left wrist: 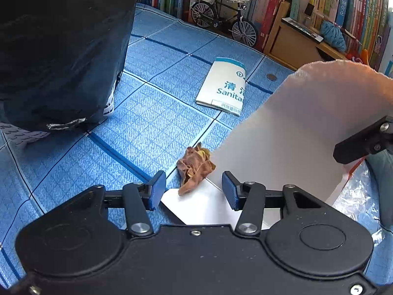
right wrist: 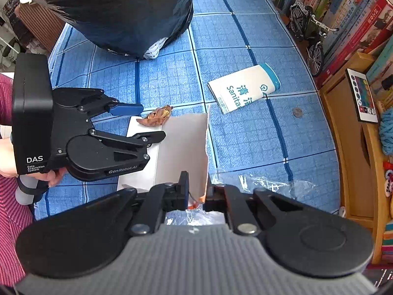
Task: Collect trash
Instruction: 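Lift the white paper box with the right gripper toward the bin, then lower the paper box into the bin and open the right gripper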
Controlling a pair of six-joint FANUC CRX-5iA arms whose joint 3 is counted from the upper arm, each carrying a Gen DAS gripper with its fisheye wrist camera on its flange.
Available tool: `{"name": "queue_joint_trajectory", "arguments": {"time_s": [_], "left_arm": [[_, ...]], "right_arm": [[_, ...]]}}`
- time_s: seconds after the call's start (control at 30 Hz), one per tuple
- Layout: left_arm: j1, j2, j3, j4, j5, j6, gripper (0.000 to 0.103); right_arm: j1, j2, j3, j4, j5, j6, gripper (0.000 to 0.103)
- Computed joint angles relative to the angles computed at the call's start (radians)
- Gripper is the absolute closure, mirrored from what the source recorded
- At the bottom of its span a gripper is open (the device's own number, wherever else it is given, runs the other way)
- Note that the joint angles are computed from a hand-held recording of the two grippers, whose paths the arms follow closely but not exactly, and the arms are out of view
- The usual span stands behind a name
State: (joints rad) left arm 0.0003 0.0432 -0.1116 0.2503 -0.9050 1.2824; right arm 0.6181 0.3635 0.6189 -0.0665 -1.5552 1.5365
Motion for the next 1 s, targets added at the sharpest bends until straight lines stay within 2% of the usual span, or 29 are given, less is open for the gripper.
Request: {"name": "queue_joint_trajectory", "arguments": {"time_s": [0.27, 0.33, 0.37, 0.5, 0.77, 1.0], "left_arm": [[0.005, 0.024, 0.025, 0.011, -0.003, 0.035, 0.061], [0.007, 0.034, 0.032, 0.021, -0.007, 0.030, 0.074], [0.008, 0.040, 0.038, 0.028, -0.016, 0.025, 0.077], [-0.004, 0.039, 0.055, -0.011, -0.014, 0.043, 0.082], [-0.013, -0.034, 0.006, -0.003, 0.105, -0.002, 0.083], [-0.014, -0.090, 0.008, 0.062, 0.139, -0.111, 0.083]], "right_arm": [[-0.002, 0.000, -0.011, 0.007, 0.009, 0.007, 0.090], [-0.001, -0.001, -0.013, 0.006, 0.010, 0.010, 0.090], [-0.001, -0.001, -0.013, 0.005, 0.009, 0.008, 0.090], [0.000, -0.007, -0.024, 0.009, 0.024, -0.006, 0.090], [-0.004, -0.017, -0.028, 0.069, 0.082, -0.058, 0.091], [-0.004, -0.018, -0.009, 0.176, 0.180, -0.117, 0.091]]}}
